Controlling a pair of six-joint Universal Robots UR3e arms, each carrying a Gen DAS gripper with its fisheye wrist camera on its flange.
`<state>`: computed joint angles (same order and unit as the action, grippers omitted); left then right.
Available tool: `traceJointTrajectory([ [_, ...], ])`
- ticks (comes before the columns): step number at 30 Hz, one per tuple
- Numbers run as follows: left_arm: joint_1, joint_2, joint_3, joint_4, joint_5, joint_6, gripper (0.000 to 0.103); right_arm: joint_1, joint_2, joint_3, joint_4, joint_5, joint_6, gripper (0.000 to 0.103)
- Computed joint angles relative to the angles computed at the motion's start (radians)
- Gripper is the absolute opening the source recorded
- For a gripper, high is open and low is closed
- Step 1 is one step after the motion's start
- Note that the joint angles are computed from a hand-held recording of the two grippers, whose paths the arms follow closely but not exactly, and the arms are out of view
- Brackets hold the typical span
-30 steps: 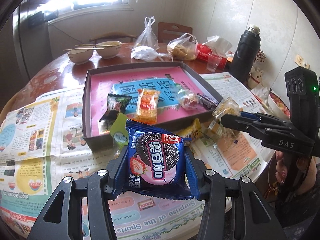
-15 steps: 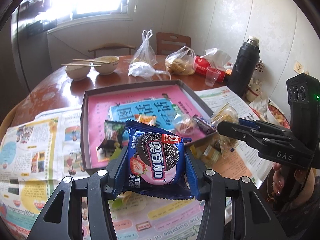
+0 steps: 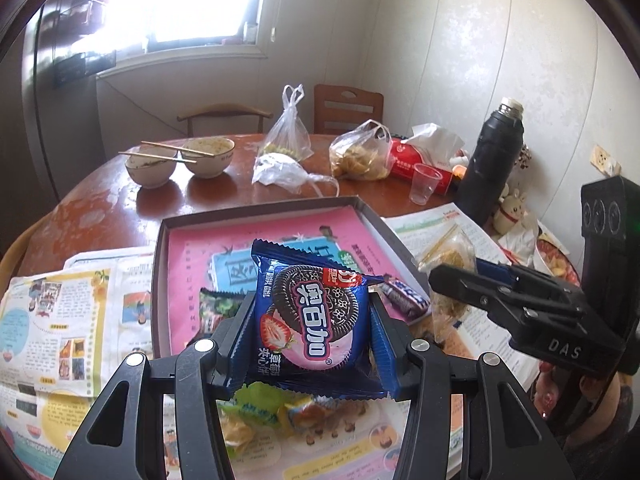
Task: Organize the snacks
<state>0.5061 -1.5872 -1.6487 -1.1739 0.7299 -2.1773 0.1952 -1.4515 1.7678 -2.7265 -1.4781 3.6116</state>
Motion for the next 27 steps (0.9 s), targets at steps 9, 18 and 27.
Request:
traceJointTrajectory([
  [9, -0.063, -0.058, 0.037, 0.067, 0.033, -0.086, 0.053, -0.025, -0.011, 0.011, -0.018, -0.03, -0.014, 0.041],
  [18, -0.111, -0.103, 0.071, 0.119, 0.049, -0.162, 0.053, -0.064, -0.013, 0.042, -0.054, -0.012, -0.024, 0.041],
  [27, -0.17, -0.16, 0.115, 0.184, 0.086, -0.239, 0.053, -0.09, -0.014, 0.066, -0.085, 0.0, -0.026, 0.041],
])
